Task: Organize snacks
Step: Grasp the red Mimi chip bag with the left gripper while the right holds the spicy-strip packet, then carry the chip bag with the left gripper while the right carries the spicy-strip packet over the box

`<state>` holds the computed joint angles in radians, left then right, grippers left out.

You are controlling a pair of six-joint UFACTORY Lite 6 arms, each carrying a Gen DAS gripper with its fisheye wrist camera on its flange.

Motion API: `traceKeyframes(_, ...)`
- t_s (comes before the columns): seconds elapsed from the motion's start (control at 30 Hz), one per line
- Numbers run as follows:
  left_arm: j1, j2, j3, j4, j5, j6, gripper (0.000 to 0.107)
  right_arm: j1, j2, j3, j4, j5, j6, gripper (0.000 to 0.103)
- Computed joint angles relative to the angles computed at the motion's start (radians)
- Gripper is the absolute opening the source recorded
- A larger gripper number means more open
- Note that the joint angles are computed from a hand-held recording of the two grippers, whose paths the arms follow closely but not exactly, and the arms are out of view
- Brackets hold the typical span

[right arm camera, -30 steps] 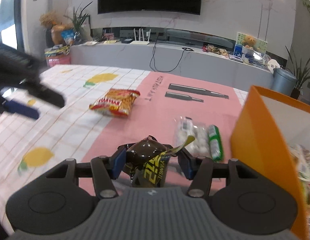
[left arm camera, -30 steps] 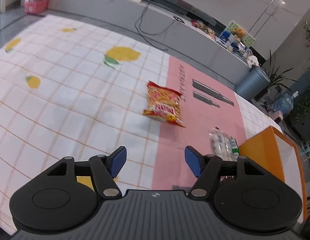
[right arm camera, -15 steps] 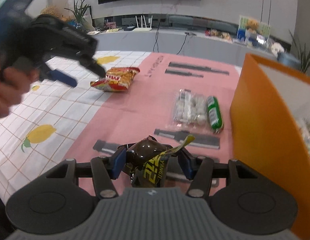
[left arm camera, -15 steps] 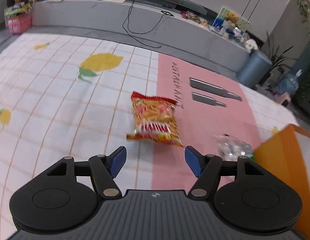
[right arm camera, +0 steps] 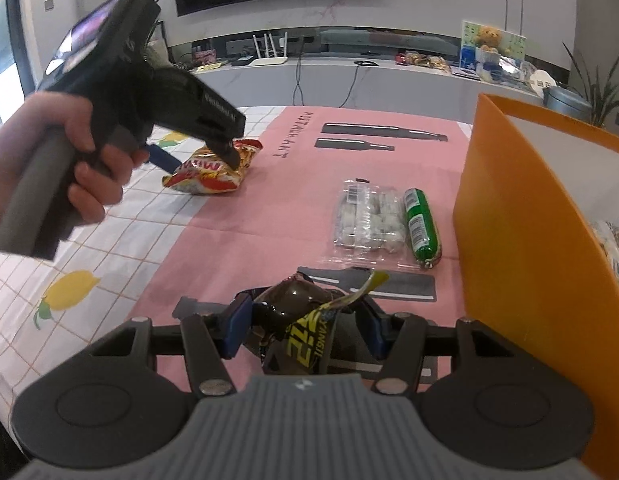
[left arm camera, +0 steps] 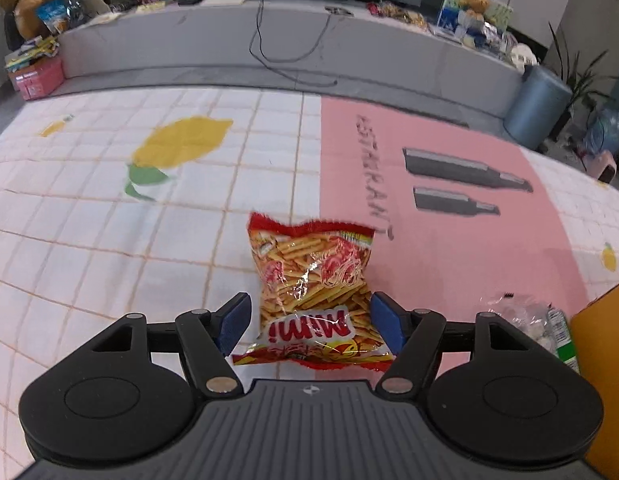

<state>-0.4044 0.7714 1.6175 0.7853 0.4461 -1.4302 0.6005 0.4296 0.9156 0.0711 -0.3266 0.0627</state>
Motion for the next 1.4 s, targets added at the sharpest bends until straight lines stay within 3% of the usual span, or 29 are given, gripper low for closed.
traceKeyframes(0.1,0.007,-0.007,-0.034,0.004,-0.045,-0.043,0.077,-0.001,-0.001,-0.004,0.001,0.003,0.001,0.056)
traceKeyframes(0.2,-0.009,-0.029,-0.071,0.067,-0.035,-0.114,0.057,0.001,-0.005,-0.005,0.002,-0.001,-0.004,0.056)
traceKeyframes(0.3,-0.017,-0.078,-0.135,0.102,-0.048,-0.179,0.05,0.008,-0.02,-0.029,0.026,-0.025,-0.043,0.056)
traceKeyframes(0.43,-0.024,-0.184,-0.282,0.14,-0.095,-0.29,0.048,0.007,-0.05,-0.059,0.012,-0.042,-0.036,0.056)
traceKeyframes(0.57,-0.072,-0.279,-0.414,0.24,-0.038,-0.445,0.048,0.013,-0.134,-0.137,0.023,-0.069,-0.025,0.056)
traceKeyframes(0.67,-0.087,-0.37,-0.531,0.264,-0.079,-0.532,0.048,0.004,-0.215,-0.206,-0.052,-0.08,0.062,0.056)
traceKeyframes(0.73,-0.103,-0.42,-0.589,0.243,-0.096,-0.558,0.048,0.016,-0.26,-0.244,-0.008,-0.098,0.023,0.056)
traceKeyframes(0.9,-0.162,-0.588,-0.767,0.495,-0.15,-0.958,0.048,0.023,-0.356,-0.316,-0.011,-0.12,0.067,0.056)
traceKeyframes(1.03,-0.248,-0.664,-0.81,0.541,-0.069,-1.055,0.048,0.037,-0.418,-0.362,0.032,-0.135,0.011,0.056)
traceKeyframes(1.27,-0.353,-0.717,-0.805,0.585,-0.024,-1.113,0.047,-0.001,-0.516,-0.411,-0.051,-0.141,0.078,0.056)
traceKeyframes(1.4,-0.425,-0.753,-0.79,0.587,0.011,-1.115,0.047,-0.082,-0.656,-0.445,-0.246,-0.093,0.347,0.056)
